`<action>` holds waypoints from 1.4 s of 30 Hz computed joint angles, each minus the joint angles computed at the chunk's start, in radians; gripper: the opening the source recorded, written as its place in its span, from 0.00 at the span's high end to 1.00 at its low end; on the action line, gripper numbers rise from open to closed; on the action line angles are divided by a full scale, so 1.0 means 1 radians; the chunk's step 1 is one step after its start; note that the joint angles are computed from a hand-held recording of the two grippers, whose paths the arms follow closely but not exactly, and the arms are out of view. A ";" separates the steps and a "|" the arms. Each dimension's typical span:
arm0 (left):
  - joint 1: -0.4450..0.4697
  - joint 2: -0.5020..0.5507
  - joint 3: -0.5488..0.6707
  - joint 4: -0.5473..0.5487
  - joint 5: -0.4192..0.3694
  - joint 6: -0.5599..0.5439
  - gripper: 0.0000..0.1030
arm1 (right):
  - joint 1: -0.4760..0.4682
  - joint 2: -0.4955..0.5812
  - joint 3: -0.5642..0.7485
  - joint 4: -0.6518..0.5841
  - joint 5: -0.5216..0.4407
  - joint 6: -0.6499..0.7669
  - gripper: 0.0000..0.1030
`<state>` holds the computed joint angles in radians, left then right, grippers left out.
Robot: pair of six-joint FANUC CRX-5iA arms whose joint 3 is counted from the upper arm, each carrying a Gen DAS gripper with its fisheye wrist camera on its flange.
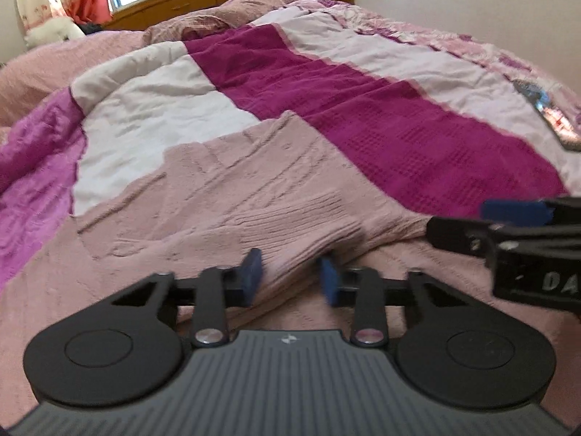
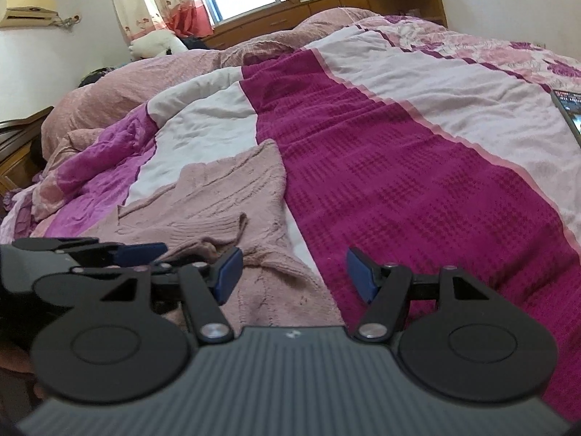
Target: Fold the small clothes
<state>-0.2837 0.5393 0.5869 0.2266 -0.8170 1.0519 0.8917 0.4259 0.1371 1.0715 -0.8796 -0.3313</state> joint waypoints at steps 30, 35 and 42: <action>0.100 -0.142 -0.037 -0.323 0.142 0.613 0.92 | 0.016 0.016 0.022 -0.032 0.007 0.029 0.36; 0.149 -0.186 -0.090 -0.416 0.117 0.722 0.92 | 0.021 0.024 0.037 -0.038 -0.001 0.052 0.34; 0.167 -0.217 -0.158 -0.547 0.049 0.800 0.92 | 0.026 0.037 0.062 -0.058 -0.017 0.093 0.34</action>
